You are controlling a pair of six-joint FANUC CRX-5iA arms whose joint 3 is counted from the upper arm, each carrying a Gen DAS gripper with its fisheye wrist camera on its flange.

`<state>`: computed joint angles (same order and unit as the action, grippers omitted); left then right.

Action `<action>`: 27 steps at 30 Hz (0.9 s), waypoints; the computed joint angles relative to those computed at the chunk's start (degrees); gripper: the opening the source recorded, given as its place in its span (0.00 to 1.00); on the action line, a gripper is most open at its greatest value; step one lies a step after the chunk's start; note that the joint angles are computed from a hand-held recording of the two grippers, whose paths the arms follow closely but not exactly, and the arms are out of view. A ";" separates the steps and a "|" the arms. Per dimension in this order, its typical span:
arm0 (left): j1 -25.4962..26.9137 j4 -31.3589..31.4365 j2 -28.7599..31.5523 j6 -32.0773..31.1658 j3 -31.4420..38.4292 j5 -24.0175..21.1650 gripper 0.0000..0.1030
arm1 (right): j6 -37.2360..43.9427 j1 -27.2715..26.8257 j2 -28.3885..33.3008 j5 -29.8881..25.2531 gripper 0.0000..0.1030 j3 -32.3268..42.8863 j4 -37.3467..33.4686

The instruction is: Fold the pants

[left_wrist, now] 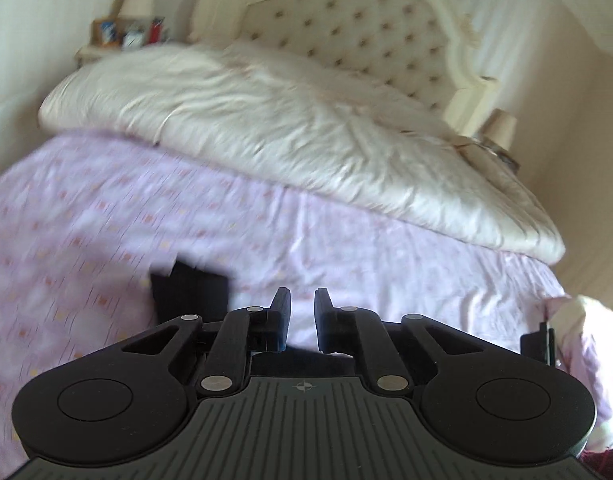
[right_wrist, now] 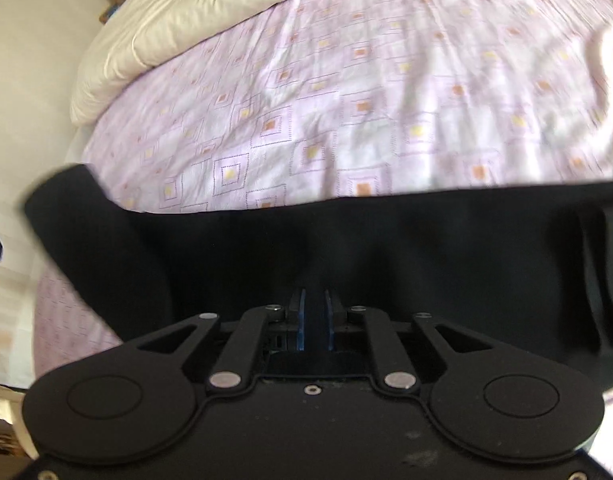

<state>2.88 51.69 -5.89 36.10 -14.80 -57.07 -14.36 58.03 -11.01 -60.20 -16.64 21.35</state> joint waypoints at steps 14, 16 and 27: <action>-4.18 -19.80 -3.42 21.35 -1.20 0.83 0.27 | 5.64 5.36 -9.25 -4.84 0.30 -3.72 -0.92; -2.75 -22.27 -3.27 23.52 -0.15 -0.05 0.36 | 9.12 3.79 -7.69 -3.04 0.35 -2.16 -1.35; 7.87 -27.67 5.52 29.28 7.79 -12.19 0.51 | 28.01 -7.73 13.35 7.23 0.66 17.80 -7.19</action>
